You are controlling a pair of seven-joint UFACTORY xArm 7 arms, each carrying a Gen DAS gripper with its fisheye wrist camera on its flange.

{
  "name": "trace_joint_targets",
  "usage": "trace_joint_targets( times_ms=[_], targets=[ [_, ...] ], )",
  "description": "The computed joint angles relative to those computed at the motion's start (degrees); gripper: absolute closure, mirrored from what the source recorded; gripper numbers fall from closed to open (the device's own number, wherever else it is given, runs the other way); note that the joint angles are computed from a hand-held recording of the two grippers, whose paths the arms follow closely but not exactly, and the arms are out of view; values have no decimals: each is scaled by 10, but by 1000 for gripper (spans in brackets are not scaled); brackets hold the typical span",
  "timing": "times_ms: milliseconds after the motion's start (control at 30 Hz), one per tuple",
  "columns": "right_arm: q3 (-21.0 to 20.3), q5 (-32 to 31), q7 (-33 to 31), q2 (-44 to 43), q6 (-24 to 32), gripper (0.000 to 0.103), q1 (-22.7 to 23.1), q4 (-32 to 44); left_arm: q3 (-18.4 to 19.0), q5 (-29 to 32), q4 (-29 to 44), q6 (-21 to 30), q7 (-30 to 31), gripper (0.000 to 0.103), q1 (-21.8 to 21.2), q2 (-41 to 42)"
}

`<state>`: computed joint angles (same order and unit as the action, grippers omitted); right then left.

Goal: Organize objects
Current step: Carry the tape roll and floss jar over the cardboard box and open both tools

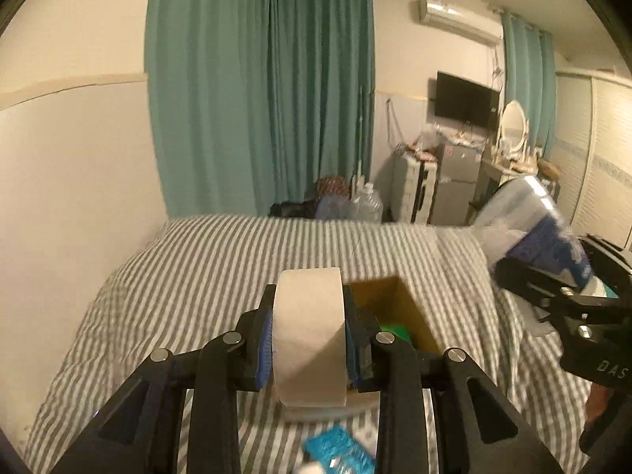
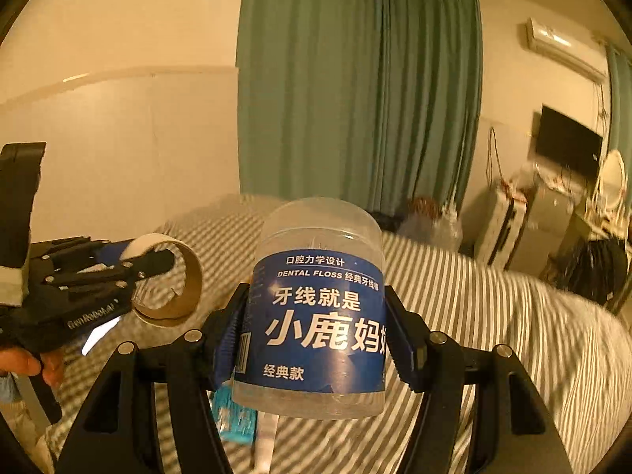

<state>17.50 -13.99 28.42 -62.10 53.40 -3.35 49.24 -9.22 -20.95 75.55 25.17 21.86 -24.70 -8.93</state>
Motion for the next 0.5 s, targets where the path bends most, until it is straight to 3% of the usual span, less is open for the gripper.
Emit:
trace_joint_targets(
  times_ms=[200,500],
  targets=[
    [-35,-11,-22,116,-58,40,-21,41,-24,32,73,-3,-15,74,2,116],
    [-64,-17,6,226,-121,40,-26,0,-38,75,112,9,-46,74,2,212]
  ],
)
